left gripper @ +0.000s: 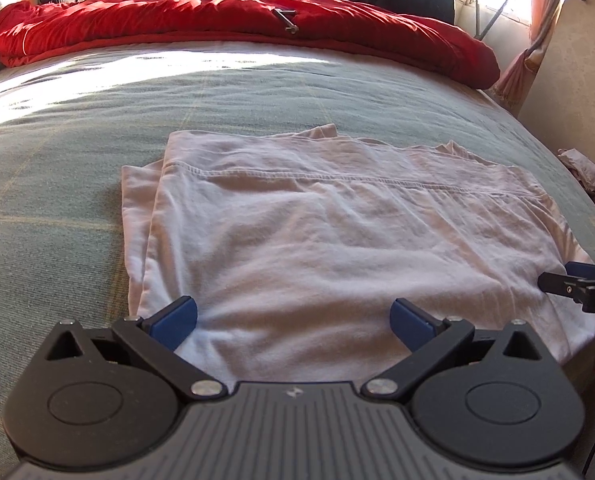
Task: Fold clothes
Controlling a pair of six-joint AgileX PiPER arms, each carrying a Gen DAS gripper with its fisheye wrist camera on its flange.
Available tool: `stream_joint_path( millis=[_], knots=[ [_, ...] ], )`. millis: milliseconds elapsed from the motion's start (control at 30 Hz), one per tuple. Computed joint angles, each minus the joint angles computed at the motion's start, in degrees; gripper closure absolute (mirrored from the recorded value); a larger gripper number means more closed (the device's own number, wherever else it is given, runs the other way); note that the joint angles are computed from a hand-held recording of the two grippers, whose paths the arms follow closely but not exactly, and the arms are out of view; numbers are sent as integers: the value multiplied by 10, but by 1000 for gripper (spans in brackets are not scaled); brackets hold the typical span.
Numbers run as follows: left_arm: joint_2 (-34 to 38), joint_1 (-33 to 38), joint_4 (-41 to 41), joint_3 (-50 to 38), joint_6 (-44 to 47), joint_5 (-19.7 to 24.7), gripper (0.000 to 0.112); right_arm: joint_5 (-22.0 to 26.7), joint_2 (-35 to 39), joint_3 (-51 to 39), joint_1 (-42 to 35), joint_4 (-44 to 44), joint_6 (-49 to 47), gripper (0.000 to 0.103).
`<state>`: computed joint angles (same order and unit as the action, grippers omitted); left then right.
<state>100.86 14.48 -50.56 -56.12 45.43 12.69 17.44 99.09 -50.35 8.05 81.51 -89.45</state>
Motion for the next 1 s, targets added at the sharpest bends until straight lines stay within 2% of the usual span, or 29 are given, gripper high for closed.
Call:
stream_joint_path(
  millis=[67,133,233,300,333,400,467,533,633,733,867,1000],
  knots=[
    [3,9,-75,3,73,7,10,0,1,1,0,23,-26,0],
    [0,15,-104,4,97,15,10,3,-2,7,-3,44,-52,0],
    [-24,46,-182,12,161,43,10,7,-15,-3,-1,-47,38,0],
    [-40,72,-230,17,206,66,10,45,-33,-5,-18,-77,72,0],
    [-47,85,-239,17,212,80,10,62,-43,-1,-27,-61,57,0],
    [-30,134,-211,-12,173,148,10,95,-62,7,-43,-34,32,0],
    [0,180,-188,-49,130,217,12,104,-76,11,-48,-28,30,0],
    [42,216,-172,-88,94,279,19,109,-84,13,-47,-30,32,0],
    [105,247,-157,-136,42,339,37,114,-82,13,-46,-48,49,0],
    [159,277,-206,-169,60,404,37,112,-78,13,-42,-67,67,0],
    [222,280,-207,-244,32,449,37,101,-71,8,-36,-92,98,0],
    [268,254,-174,-335,-15,456,37,89,-70,5,-29,-104,118,0]
  ],
)
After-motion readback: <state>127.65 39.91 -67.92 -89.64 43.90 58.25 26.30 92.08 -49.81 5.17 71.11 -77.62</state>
